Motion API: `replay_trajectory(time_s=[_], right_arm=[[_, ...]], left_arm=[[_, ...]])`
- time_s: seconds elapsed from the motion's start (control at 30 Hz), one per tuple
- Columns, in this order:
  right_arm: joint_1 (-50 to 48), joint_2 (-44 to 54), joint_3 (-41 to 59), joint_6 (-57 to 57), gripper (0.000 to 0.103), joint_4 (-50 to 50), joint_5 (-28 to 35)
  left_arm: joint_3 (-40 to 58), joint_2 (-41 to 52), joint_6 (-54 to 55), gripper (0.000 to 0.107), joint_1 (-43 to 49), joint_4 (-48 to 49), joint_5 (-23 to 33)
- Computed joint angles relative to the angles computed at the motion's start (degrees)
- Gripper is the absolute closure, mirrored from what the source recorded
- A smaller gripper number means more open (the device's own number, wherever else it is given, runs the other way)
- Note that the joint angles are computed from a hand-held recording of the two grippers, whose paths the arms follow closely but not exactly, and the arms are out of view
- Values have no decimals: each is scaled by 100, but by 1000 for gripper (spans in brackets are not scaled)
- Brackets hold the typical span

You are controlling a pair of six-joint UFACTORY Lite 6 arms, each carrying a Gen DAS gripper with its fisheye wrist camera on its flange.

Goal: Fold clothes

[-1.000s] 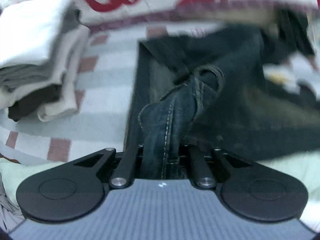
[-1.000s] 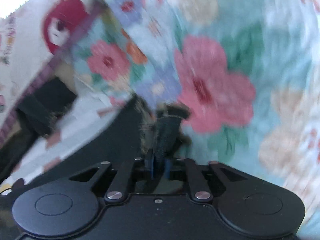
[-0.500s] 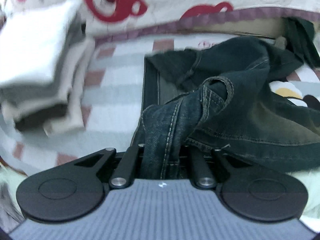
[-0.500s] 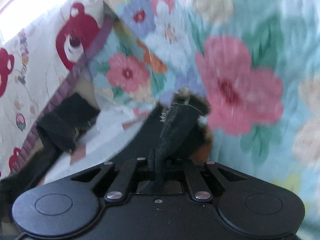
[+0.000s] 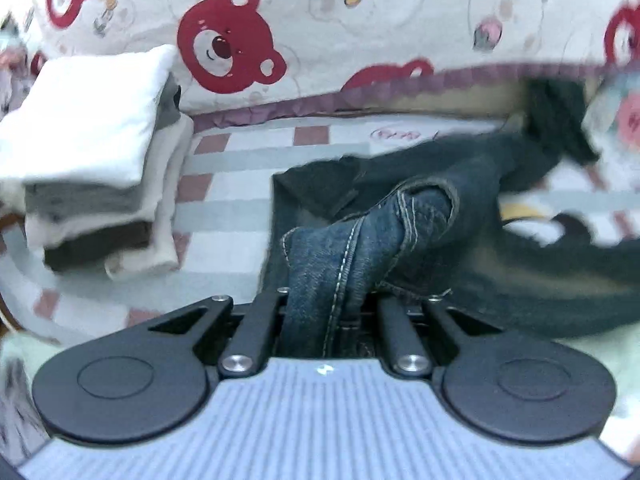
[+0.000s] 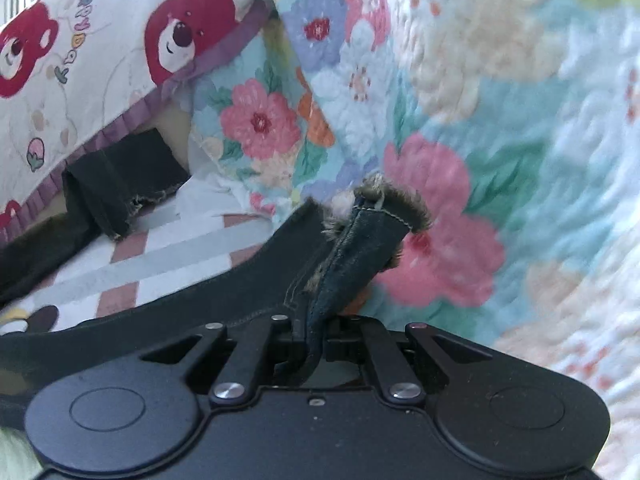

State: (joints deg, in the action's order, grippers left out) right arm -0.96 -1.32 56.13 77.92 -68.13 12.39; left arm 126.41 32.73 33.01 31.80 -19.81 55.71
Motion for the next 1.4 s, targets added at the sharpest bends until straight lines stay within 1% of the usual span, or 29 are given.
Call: replay_trajectory(time_s=[0.03, 0.07, 0.13, 0.17, 0.27, 0.37, 0.43, 0.5, 0.53, 0.6, 0.67, 0.7, 0.83, 0.87, 0.9, 0.97, 1.03, 1.07, 1.13, 1.17, 1.2, 1.23, 1.27, 1.3, 1.33, 1.37, 1.4], right_arm=[[58, 12, 14, -25, 99, -245, 232], [18, 86, 14, -106, 99, -250, 319], [-209, 291, 31, -520, 99, 379, 215], [-245, 306, 14, -580, 99, 534, 190], [-198, 55, -137, -134, 99, 195, 205], [-250, -191, -232, -530, 99, 457, 239], [-213, -125, -253, -694, 97, 434, 425], [-126, 186, -200, -705, 95, 397, 821], [-126, 328, -183, -663, 93, 447, 949], [-198, 279, -359, -1, 83, 194, 911], [-287, 39, -582, 577, 82, 6, 791], [-303, -92, -659, 704, 79, 18, 792], [32, -668, -824, 721, 74, -49, 1277], [156, -858, -877, 761, 71, -158, 1342], [297, -1044, -927, 836, 64, -313, 1357], [603, -1181, -919, 1175, 54, -787, 1340], [952, -1216, -796, 1272, 53, -1004, 1326], [1138, -1183, -701, 1313, 53, -1066, 1334], [1412, -1017, -472, 1481, 53, -1160, 1160], [1503, -851, -334, 1561, 50, -1146, 919], [1554, -630, -164, 1550, 45, -1056, 582], [1615, -383, -13, 1598, 44, -1018, 179], [1715, -98, 114, 1860, 44, -1182, -223], [1859, 217, 281, 1882, 44, -1120, -530], [2076, 577, 517, 1665, 44, -878, -731], [2334, 893, 766, 1619, 44, -837, -761], [2576, 1172, 1024, 1814, 44, -1034, -705]], left_arm=[[-437, -311, 212, 98, 39, -100, -82], [-984, -644, 410, 98, 22, -86, -279], [-1744, -998, 497, 98, -48, 133, -503], [-1980, -1061, 461, 98, -66, 248, -549], [-2290, -1096, 410, 98, 47, 285, -558], [-2345, -1157, 485, 97, 140, 169, -428], [-2402, -1153, 406, 97, 21, 371, -446], [-2640, -1185, 271, 98, -229, 867, -644], [-2693, -1172, 210, 97, -331, 1088, -638], [-2666, -1133, 135, 97, -404, 1262, -479], [-2618, -1103, 94, 90, -457, 1392, -322], [-2539, -1112, 139, 89, -440, 1378, -239], [-1955, -1103, 225, 82, -394, 1193, 246], [-1743, -1068, 209, 79, -393, 1117, 404], [-1577, -1064, 217, 77, -381, 1004, 526], [-1453, -1172, 305, 69, -336, 751, 597], [-1483, -1351, 512, 65, -275, 518, 544], [-1501, -1408, 552, 65, -268, 488, 512], [-1494, -1474, 583, 65, -259, 451, 477], [-1398, -1403, 474, 65, -267, 483, 513], [-1342, -1341, 348, 65, -272, 499, 511], [-1327, -1296, 239, 65, -275, 500, 476], [-1338, -1265, 130, 65, -284, 493, 416], [-1385, -1252, 36, 65, -301, 455, 329], [-1418, -1231, -32, 65, -312, 389, 262], [-1390, -1177, -80, 65, -308, 324, 231], [-1249, -1065, -102, 65, -281, 267, 266]])
